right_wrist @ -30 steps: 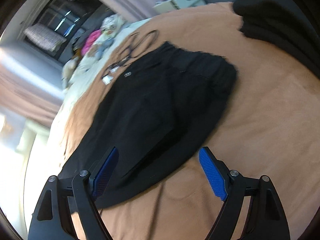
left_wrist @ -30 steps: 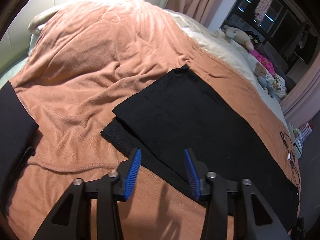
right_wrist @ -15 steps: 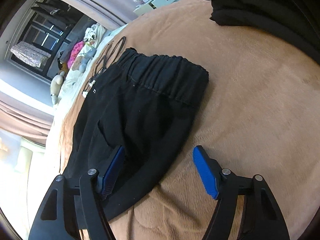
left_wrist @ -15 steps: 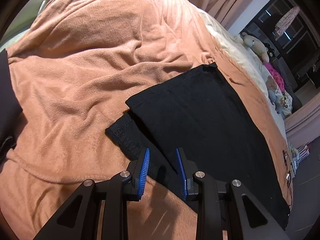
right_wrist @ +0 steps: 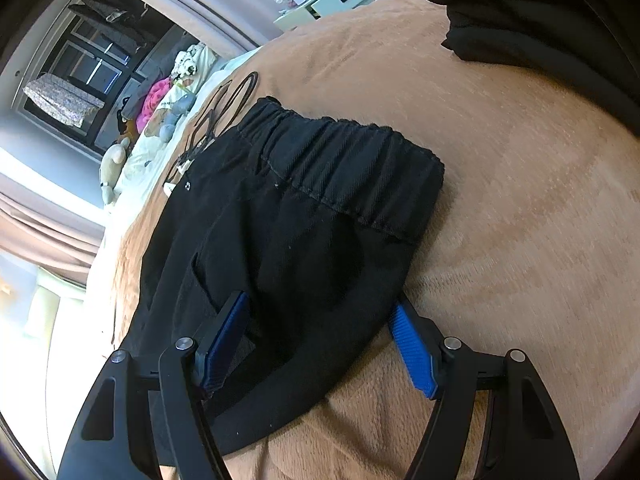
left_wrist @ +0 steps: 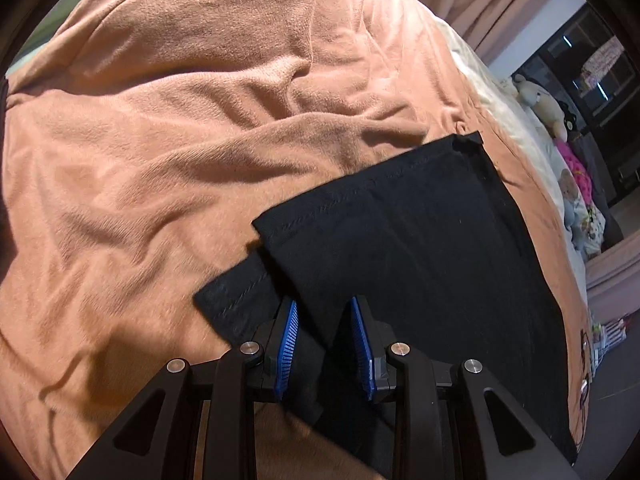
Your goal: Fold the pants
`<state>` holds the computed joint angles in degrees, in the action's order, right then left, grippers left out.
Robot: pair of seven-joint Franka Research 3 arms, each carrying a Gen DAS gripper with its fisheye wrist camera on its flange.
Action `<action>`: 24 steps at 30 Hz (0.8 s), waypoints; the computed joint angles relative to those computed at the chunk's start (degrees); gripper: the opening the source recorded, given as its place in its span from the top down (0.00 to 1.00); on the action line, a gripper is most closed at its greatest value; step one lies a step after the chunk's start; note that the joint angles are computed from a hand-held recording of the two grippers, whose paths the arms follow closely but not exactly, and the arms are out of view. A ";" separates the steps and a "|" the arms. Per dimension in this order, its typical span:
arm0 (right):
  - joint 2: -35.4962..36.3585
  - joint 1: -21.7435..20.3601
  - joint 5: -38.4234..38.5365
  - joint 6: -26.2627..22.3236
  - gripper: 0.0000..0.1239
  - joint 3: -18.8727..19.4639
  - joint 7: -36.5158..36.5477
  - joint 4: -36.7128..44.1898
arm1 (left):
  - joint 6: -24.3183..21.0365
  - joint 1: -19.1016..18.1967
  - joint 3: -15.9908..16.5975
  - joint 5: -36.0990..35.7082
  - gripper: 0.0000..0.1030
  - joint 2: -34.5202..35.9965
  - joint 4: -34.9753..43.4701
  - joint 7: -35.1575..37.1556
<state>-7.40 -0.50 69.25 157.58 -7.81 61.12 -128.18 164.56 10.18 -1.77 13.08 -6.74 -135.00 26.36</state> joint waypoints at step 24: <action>-0.63 -2.91 9.35 -8.68 0.59 -2.10 -8.10 -0.79 | -4.18 -0.81 0.16 -0.91 0.66 -8.31 -5.61 -0.69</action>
<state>-8.03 -3.40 78.59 148.90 -9.91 53.01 -128.97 160.38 9.36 -1.62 12.17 -15.05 -140.61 25.67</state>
